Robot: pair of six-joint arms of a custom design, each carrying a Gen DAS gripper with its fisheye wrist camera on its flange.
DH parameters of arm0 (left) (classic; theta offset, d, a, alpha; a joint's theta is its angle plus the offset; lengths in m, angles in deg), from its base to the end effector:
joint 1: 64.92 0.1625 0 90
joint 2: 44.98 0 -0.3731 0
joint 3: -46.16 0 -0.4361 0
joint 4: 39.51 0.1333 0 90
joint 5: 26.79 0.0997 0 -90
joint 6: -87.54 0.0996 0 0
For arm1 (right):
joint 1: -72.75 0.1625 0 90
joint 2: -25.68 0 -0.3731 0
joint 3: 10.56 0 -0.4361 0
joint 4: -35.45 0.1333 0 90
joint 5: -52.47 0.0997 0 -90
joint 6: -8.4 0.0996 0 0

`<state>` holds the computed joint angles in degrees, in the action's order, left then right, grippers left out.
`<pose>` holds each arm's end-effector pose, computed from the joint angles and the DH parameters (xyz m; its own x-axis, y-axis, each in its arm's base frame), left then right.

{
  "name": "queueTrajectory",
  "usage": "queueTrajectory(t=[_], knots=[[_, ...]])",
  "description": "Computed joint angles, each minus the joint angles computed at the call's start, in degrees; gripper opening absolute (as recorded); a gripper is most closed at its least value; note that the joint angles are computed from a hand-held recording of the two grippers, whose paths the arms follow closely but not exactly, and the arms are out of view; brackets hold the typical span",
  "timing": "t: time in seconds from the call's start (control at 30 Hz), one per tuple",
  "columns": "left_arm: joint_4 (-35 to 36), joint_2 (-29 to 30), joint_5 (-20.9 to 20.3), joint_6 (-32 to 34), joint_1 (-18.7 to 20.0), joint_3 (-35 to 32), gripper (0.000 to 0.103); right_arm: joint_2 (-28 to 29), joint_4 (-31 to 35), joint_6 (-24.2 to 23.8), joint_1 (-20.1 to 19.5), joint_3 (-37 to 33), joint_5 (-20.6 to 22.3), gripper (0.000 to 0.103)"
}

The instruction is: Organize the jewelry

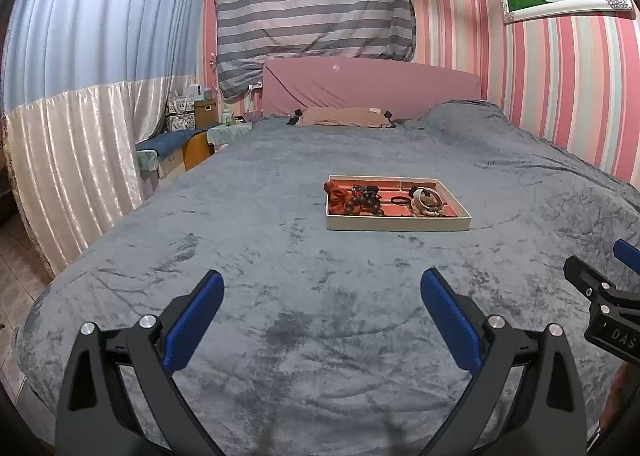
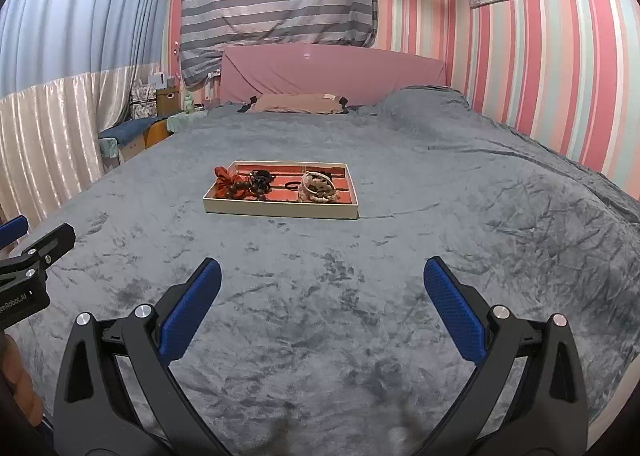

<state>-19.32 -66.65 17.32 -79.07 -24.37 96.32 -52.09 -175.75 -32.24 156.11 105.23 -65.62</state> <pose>-0.3994 -0.6113 -0.0256 -0.6585 0.3277 -0.6775 0.7434 0.4239 -0.5174 0.0255 -0.5282 0.3471 -0.6329 0.3530 0.6891 -0.5251 0.4584 -0.7170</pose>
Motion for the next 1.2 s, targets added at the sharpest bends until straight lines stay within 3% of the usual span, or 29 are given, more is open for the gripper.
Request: queueTrajectory(t=[1.2], knots=[[-0.9,-0.3,-1.1,1.2,-0.7,0.5,0.097,-0.2,-1.3,-0.2,0.2,0.3,0.2,0.099]])
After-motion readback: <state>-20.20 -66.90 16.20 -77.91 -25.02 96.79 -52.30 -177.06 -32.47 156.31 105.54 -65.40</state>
